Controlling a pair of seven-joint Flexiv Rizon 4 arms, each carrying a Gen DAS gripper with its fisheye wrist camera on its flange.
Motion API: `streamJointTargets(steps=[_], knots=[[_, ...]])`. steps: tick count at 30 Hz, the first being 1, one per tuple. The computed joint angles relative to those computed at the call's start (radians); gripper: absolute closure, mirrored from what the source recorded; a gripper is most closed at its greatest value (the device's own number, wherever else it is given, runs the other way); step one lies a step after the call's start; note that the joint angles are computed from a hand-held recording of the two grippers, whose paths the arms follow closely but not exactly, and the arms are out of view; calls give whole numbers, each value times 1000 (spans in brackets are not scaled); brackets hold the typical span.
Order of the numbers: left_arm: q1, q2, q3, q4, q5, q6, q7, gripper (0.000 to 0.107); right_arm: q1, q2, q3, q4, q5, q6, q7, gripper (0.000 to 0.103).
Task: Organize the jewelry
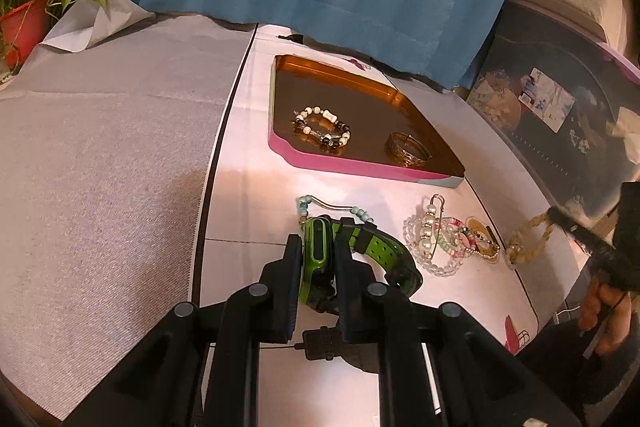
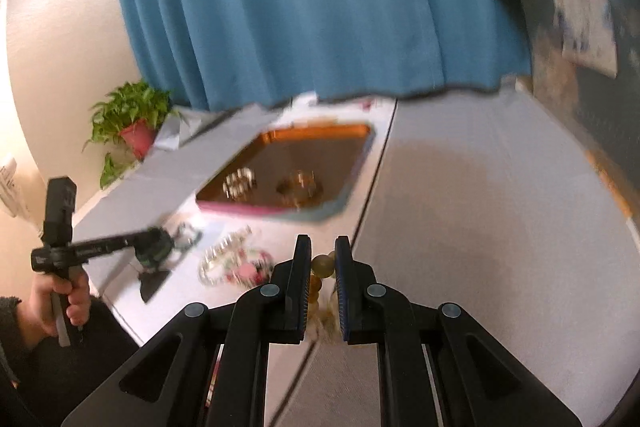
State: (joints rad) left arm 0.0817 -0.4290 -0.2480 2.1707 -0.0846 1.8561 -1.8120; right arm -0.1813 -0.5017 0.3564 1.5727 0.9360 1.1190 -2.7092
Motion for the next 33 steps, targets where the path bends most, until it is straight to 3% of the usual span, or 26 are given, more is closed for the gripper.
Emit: streamJointTargets(steps=[2, 6, 13, 15, 17, 21, 25, 27, 30, 33], knots=[[-11, -1, 11, -5, -6, -12, 4, 94, 66, -14, -58, 22, -99, 29, 94, 91], [-40, -5, 39, -16, -30, -37, 12, 92, 112, -34, -96, 61, -246, 60, 227, 90], [-87, -17, 85, -36, -77, -74, 22, 77, 57, -50, -35, 87, -332, 98, 263, 88], [-124, -21, 123, -48, -95, -98, 27, 78, 53, -55, -21, 98, -349, 135, 260, 88], [-146, -24, 144, -57, -102, -106, 39, 87, 68, -61, -16, 121, -385, 204, 251, 87], [-201, -27, 192, -73, -106, -130, 73, 88, 124, -61, -53, 169, -489, 298, 313, 90], [-267, -9, 263, -69, -118, -127, 73, 89, 57, -72, 18, 136, -505, 261, 355, 90], [-231, 9, 224, -47, -129, -111, 68, 89, -5, -64, 94, 124, -486, 269, 329, 90], [-252, 31, 248, -34, -150, -136, 50, 89, -67, -46, 168, 95, -446, 227, 301, 90], [-245, 51, 246, -20, -165, -156, 31, 89, -88, -17, 189, 60, -393, 163, 271, 90]])
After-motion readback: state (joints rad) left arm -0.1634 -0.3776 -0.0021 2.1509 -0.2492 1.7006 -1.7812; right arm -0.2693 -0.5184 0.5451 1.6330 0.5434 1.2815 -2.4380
